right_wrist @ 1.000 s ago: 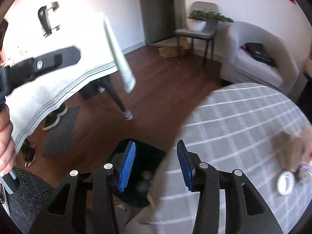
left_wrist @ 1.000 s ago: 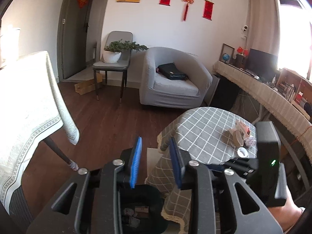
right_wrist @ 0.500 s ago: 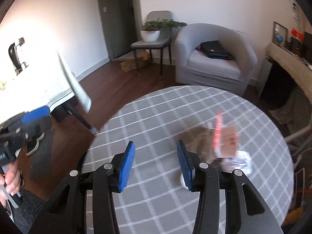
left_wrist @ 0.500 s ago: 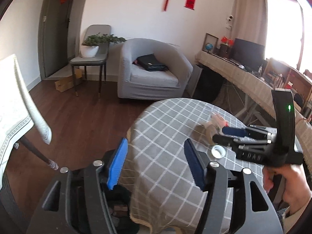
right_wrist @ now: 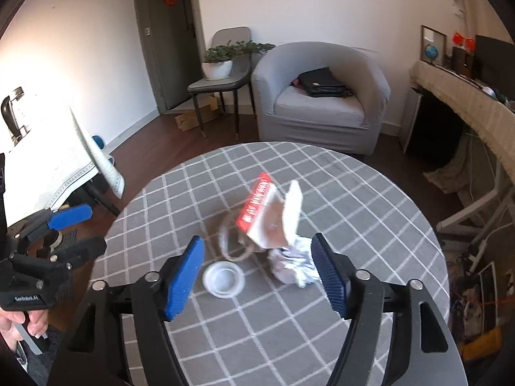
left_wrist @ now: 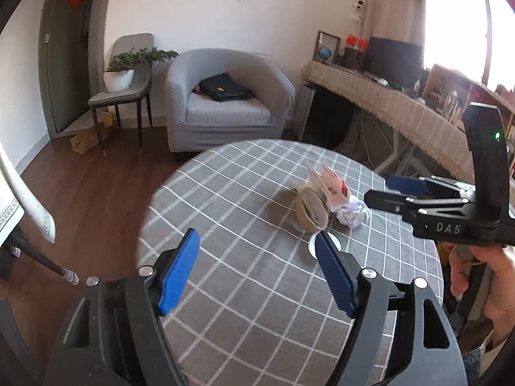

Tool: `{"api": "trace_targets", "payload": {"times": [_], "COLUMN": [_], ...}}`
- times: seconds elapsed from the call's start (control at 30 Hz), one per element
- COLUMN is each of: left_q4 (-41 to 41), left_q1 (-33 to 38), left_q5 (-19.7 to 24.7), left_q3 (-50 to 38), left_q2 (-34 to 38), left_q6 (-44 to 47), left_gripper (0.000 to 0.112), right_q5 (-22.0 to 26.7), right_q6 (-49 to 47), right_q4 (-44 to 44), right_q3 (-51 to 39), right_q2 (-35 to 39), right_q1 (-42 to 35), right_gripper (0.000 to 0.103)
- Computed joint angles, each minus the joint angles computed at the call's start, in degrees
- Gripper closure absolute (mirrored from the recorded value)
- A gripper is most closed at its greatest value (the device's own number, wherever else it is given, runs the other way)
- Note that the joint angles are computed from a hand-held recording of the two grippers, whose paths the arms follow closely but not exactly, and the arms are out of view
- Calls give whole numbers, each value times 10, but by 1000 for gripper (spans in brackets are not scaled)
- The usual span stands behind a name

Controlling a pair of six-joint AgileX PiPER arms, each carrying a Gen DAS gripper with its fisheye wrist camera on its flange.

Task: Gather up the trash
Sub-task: 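Move both open grippers back over the remaining table trash, then grasp the white cup with the left gripper while the right gripper grasps the crumpled paper ball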

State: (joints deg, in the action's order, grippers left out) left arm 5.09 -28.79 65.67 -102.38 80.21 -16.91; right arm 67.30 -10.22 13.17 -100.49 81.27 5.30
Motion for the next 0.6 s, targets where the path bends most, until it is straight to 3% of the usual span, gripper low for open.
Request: {"api": "trace_targets", "payload": {"times": [0.13,0.6], "left_q4": [23,46], "left_q1": [-29,-101], "left_q5": [-5,-2], "left_q3": [-3,-39], "left_q2": [22,118], "left_q6": [-26,-48], "left_gripper": [34,34], "right_q5": [-21,-3], "right_q6": [-49,-136], "right_q4": [41,104], "right_q3": [40,66], "right_q2": [-7,6], "right_q1": [-46,-120], "right_gripper": [28,28]}}
